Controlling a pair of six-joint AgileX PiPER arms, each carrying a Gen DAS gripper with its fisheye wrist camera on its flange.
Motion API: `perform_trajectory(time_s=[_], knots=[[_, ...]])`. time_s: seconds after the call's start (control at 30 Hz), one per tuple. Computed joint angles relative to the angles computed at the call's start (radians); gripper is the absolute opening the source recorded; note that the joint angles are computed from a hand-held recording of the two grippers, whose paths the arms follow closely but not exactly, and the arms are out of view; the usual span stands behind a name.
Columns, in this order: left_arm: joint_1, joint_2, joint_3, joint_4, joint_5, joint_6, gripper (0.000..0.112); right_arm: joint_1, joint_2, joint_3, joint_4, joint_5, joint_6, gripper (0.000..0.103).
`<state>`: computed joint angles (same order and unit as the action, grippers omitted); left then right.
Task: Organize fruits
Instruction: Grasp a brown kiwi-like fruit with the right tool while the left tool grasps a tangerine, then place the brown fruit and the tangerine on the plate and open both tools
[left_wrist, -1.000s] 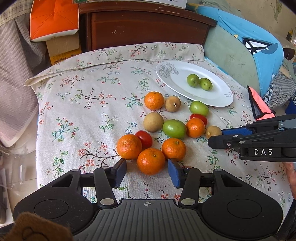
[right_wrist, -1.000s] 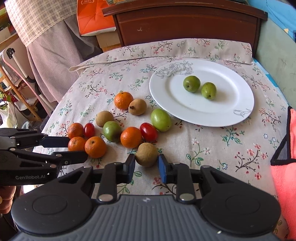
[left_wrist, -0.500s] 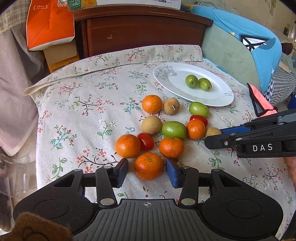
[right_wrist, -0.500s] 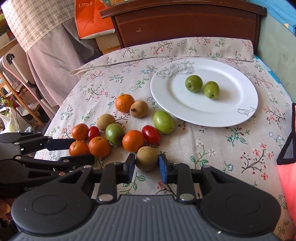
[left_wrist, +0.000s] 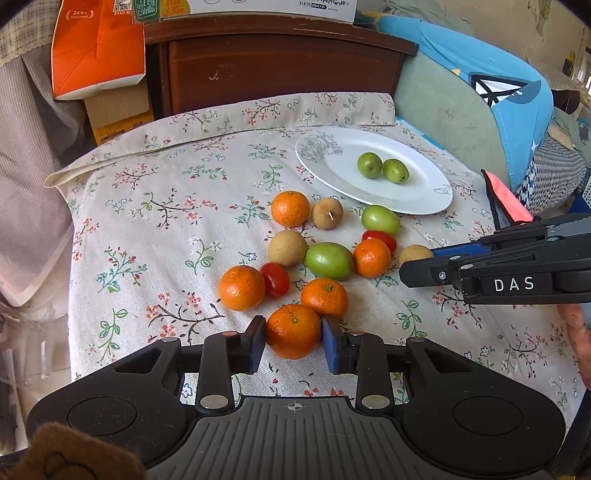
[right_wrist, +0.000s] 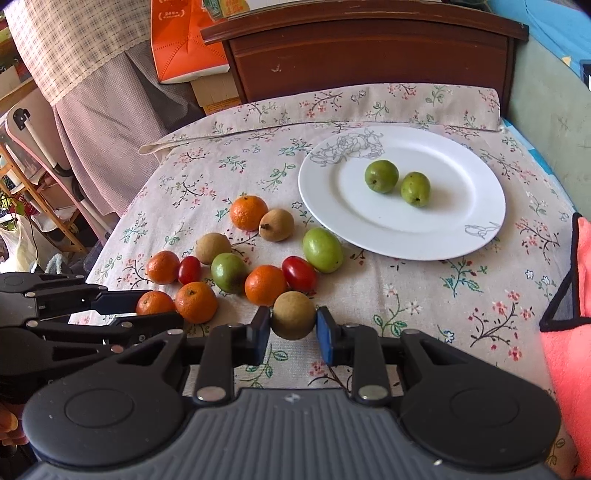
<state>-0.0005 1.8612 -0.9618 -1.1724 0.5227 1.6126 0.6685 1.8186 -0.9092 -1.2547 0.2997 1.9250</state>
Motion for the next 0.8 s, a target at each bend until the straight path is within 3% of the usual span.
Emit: perform_trajectory(time_s=[0.33, 0.6, 0.8], knots=[[0.007, -0.023, -0.010, -0.042, 0.031, -0.019, 0.030, 0.005, -0.091, 0.024, -0.020, 0.033, -0.040, 0.027], [0.003, -0.003, -0.076, -0.034, 0.075, -0.107, 0.030, -0.037, -0.182, 0.064, 0.054, 0.036, -0.205, 0.027], [-0.052, 0.021, -0.145, -0.031, 0.055, -0.149, 0.030, -0.093, -0.217, 0.090, 0.035, 0.048, -0.198, 0.027]])
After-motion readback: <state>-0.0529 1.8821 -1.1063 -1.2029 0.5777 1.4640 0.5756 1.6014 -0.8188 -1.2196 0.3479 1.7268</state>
